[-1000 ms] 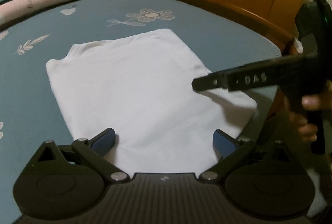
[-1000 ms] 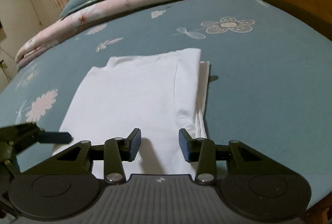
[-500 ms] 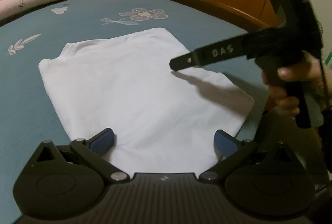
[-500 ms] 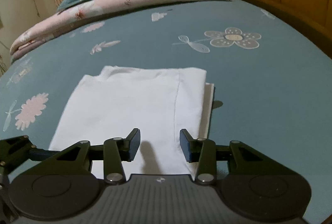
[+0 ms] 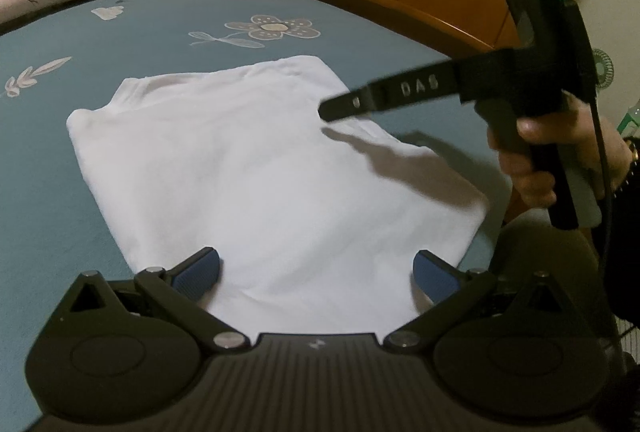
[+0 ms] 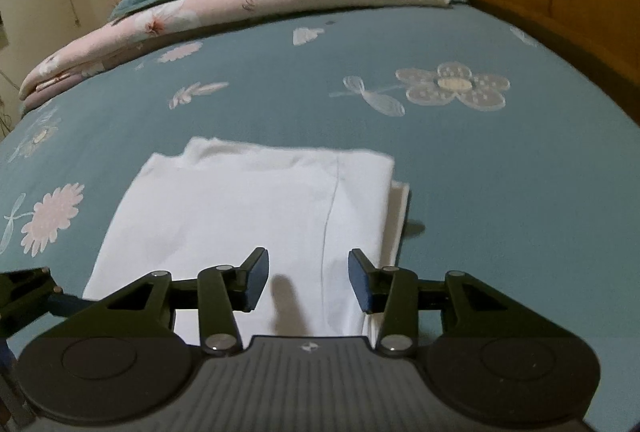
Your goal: Fold clothes
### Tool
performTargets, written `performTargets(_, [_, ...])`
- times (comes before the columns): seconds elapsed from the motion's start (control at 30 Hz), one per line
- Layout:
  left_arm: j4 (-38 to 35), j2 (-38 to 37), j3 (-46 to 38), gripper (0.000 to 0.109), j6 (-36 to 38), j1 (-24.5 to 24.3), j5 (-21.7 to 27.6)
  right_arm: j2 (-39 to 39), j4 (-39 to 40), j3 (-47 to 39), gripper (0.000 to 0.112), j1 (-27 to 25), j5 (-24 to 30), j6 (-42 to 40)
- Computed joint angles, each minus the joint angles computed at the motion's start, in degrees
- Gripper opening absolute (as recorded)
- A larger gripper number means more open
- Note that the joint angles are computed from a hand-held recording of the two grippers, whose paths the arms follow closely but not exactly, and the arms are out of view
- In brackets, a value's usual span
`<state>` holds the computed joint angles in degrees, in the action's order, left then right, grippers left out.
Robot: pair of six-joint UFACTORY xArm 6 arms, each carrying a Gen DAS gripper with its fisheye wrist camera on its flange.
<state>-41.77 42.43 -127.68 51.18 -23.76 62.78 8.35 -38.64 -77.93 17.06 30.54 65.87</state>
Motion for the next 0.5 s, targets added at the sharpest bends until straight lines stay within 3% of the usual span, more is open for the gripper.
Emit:
performTargets(0.23, [-0.75,2.90,-4.84,0.102,-1.08,0.79,3.25,4.48,6.47,-3.31,0.050,-2.62,-3.05,-9.95])
performTargets(0.4, [-1.13,4.67,-7.82,0.102,-1.24,1.25,5.32,3.27,2.31,-2.71,0.050,-3.33,-5.09,-7.53])
performTargets(0.5, [-1.50,5.62,-9.29,0.102,-1.48,1.46,6.12,5.19,3.20,-5.67,0.051,-3.81,-4.92,-10.70])
